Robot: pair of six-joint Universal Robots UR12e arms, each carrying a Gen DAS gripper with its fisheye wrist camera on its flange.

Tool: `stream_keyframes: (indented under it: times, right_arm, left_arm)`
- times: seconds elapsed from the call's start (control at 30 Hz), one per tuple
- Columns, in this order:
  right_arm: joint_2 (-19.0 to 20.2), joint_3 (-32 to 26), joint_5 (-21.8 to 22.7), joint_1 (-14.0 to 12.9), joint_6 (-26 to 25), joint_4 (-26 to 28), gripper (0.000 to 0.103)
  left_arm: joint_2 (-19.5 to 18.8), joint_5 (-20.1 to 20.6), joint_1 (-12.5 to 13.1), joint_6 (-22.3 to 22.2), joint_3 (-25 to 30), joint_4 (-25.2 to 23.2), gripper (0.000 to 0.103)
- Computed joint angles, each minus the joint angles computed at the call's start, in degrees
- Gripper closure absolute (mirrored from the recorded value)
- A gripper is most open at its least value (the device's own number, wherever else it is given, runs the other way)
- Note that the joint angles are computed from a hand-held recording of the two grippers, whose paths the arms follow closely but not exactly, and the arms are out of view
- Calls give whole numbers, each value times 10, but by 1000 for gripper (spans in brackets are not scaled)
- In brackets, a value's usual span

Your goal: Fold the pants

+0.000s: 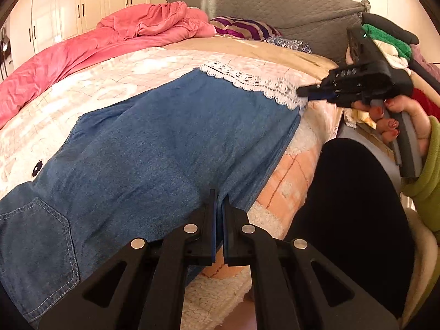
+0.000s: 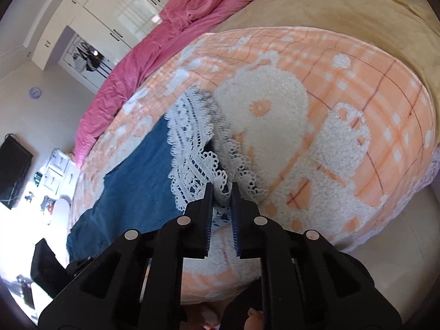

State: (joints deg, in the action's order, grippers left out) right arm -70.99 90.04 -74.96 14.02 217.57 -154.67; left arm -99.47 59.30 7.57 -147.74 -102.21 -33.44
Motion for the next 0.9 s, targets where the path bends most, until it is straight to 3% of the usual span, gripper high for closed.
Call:
stream_keyframes:
  times: [0.2,0.27,0.3,0.33,0.5,0.57,0.67,0.73,0.77,0.9]
  right_arm:
    - [4,-14,-59,15,-52,40,95]
    - [3,-20,-69,18,-72,51,92]
    - [-1,-19,-75,18,-73,50,87]
    - [-4,-17,-82,19,-75,47,85]
    - [-16,-11,-115,24,-105,24,82]
    - [-16,-12,-115,28,-120,16,78]
    - [-8,-27,-100,37,-155,14,70]
    - [3,-45,-95,47,-187,25,67]
    - [12,-57,-92,53,-206,34,66]
    - [40,-98,-109,68,-237,85,61]
  left_arm:
    - [-5,-4,-1,-1,0,-6,93]
    - [-5,-42,9,-6,10,-51,77]
    - [-4,-52,13,-6,15,-69,57]
    - [0,-58,16,-8,16,-74,44]
    - [24,-73,46,-69,2,-29,43]
    - [33,-40,57,-109,-2,-10,43]
    - [52,45,76,-181,-18,26,43]
    - [62,76,87,-219,-26,30,42]
    - [67,112,89,-234,-29,26,42]
    - [69,158,87,-214,-29,-2,42]
